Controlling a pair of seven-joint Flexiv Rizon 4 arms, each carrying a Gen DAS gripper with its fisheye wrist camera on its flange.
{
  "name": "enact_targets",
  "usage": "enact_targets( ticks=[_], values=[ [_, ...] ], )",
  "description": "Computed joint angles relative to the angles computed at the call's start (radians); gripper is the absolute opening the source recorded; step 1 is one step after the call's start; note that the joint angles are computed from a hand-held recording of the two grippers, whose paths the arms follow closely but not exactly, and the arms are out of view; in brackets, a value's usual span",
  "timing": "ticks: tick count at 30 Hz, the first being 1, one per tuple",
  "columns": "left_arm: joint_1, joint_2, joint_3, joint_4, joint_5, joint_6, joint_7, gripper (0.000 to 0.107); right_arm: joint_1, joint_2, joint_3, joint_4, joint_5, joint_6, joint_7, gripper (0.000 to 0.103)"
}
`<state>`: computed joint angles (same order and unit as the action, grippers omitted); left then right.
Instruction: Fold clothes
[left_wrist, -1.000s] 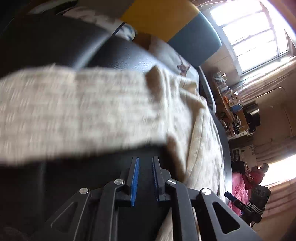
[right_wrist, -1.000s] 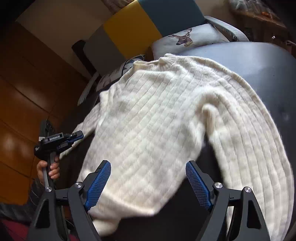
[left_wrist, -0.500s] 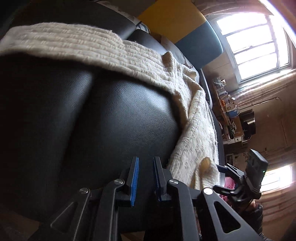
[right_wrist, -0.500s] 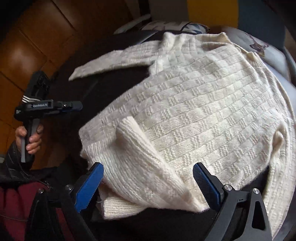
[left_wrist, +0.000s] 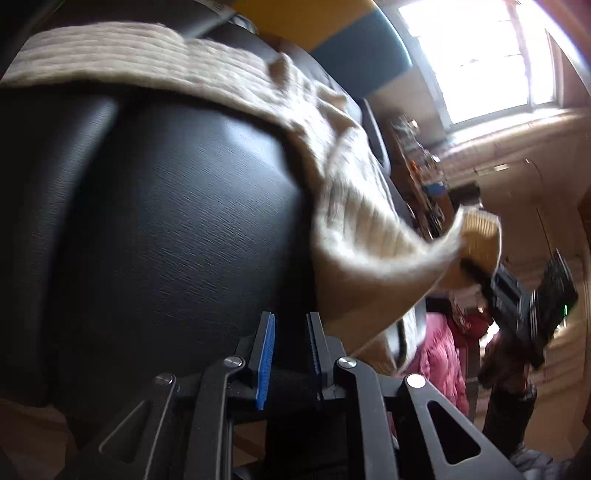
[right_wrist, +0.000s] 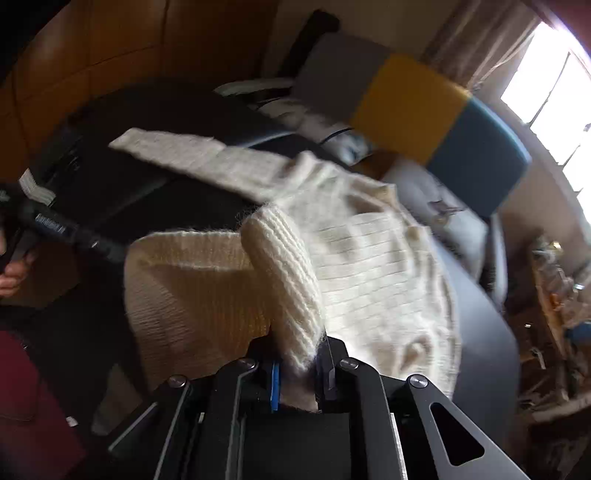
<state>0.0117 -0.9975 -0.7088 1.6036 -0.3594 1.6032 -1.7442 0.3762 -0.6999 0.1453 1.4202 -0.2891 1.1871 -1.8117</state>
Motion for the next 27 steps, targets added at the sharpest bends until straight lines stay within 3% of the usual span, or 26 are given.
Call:
enact_targets(
  ticks=[2, 5, 8, 12, 14, 18, 21, 24, 27],
  values=[
    [-0.018, -0.018, -0.004, -0.046, 0.002, -0.06, 0.025, 0.015, 0.039, 0.008, -0.125, 0.02, -0.043, 0.067, 0.132, 0.013],
    [-0.083, -0.029, 0.044, -0.133, -0.03, -0.17, 0.057, 0.015, 0.018, -0.042, -0.197, 0.005, -0.055, 0.011, 0.291, 0.014],
    [-0.182, -0.034, 0.16, -0.233, -0.066, -0.261, 0.025, 0.015, -0.027, -0.082, -0.202, 0.021, -0.04, -0.021, 0.406, 0.014],
    [-0.265, -0.059, 0.269, -0.341, -0.117, -0.346, -0.027, 0.015, -0.076, -0.095, -0.174, 0.059, -0.023, 0.053, 0.499, 0.015],
    [-0.288, -0.078, 0.295, -0.385, -0.15, -0.356, -0.046, 0.015, -0.102, -0.099, -0.15, 0.067, -0.002, 0.091, 0.522, 0.023],
    [-0.307, -0.134, 0.309, -0.481, -0.22, -0.341, -0.106, 0.015, -0.157, -0.113, -0.074, 0.084, 0.06, 0.144, 0.541, 0.055],
    [-0.303, -0.202, 0.258, -0.569, -0.271, -0.334, -0.109, 0.015, -0.177, -0.124, -0.04, 0.109, 0.105, 0.207, 0.552, 0.064],
    [-0.344, -0.264, 0.315, -0.702, -0.268, -0.414, -0.177, 0.015, -0.168, -0.133, -0.048, 0.137, 0.114, 0.289, 0.574, 0.074],
    [-0.359, -0.32, 0.309, -0.792, -0.283, -0.446, -0.207, 0.015, -0.167, -0.145, -0.043, 0.131, 0.103, 0.31, 0.578, 0.086]
  ],
)
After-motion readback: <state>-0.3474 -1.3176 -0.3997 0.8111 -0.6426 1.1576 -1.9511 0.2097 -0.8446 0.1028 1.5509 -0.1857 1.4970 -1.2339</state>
